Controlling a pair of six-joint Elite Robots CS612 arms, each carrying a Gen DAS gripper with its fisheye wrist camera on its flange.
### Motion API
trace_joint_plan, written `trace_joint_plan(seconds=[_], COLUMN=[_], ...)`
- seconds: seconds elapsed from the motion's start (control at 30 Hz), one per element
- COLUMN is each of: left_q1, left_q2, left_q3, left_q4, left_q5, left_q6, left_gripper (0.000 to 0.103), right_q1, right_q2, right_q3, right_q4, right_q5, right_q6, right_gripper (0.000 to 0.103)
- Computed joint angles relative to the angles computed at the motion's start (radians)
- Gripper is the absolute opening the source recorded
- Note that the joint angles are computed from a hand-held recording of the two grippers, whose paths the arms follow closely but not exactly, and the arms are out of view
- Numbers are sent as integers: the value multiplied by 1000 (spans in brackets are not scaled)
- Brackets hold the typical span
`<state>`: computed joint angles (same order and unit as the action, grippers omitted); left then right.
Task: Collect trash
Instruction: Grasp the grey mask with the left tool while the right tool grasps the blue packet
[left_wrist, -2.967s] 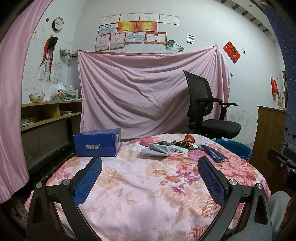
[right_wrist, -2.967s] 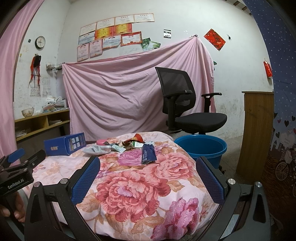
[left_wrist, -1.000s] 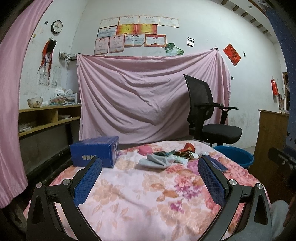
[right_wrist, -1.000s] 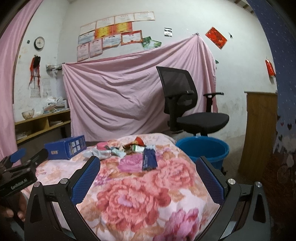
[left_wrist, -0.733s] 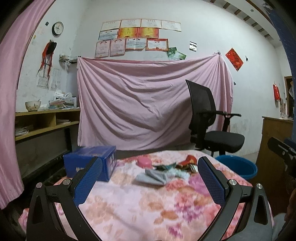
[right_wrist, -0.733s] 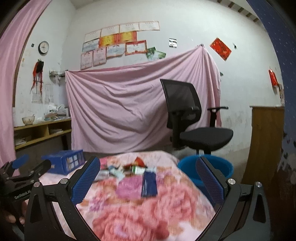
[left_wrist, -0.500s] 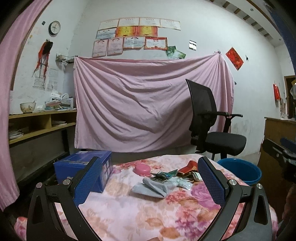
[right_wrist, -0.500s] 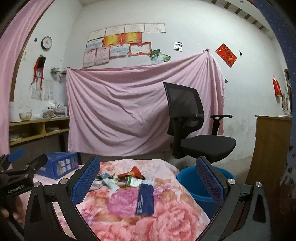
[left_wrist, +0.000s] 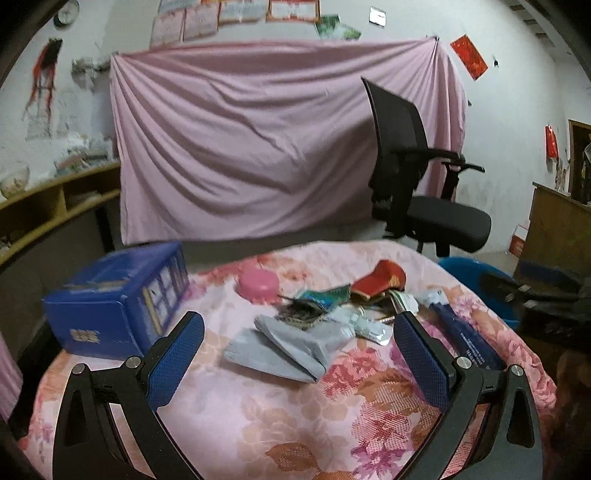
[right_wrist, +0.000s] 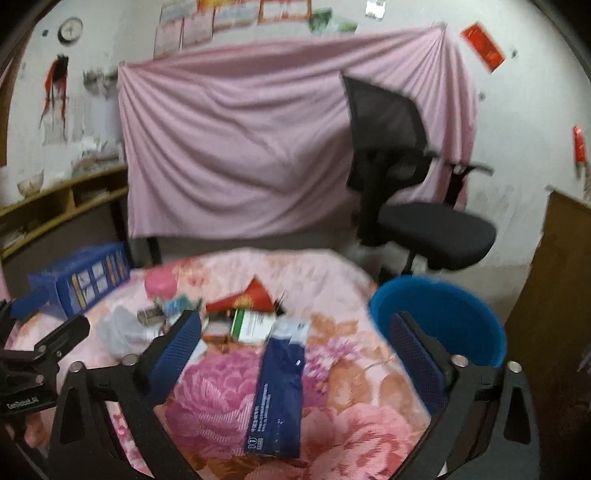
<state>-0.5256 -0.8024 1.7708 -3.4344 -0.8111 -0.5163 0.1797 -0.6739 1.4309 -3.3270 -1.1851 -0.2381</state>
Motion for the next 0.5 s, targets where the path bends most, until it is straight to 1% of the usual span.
trace_joint_plan(seconds=[0.03, 0.07, 0.13, 0.17, 0.27, 0.3, 0.33, 0.4, 0.43, 0.47, 0.5], left_q1=[3, 9, 19, 23, 31, 34, 38, 43, 46, 48, 49], left_q2=[-2, -4, -7, -8, -15, -16, -16, -16, -16, -16, -16], left_q3=[-3, -8, -21, -26, -29, -31, -36, -41, -43, -46, -48], left_q4=[17, 45, 109, 139, 208, 228, 249, 280, 292, 303, 317], left_q5=[-18, -43, -79, -93, -120, -129, -140, -158, -171, -180, -188], left_q6=[-5, -13, -34, -48, -92, -103, -111, -123, -127, -131, -136], left_gripper=[93, 91, 78, 76, 64, 56, 51, 46, 43, 42, 39], right_q1=[5, 8, 8, 8, 11, 10, 11, 9, 5, 2, 1], right_q2=[5, 7, 13, 15, 21, 25, 29, 37, 38, 37, 37], right_q3=[-14, -22, -42, -52, -84, -99, -116, -142, -147, -146, -144], right_q4=[46, 86, 159, 192, 322, 376, 433, 527, 545, 547, 545], right_q5=[-16, -27, -23, -26, -33, -27, -28, -14, -3, 7, 14], right_q6=[-20, -33, -43, -45, -76, -83, -89, -92, -86, -81, -83], right_gripper=[84, 80, 77, 74, 74, 74, 74, 74, 73, 72, 72])
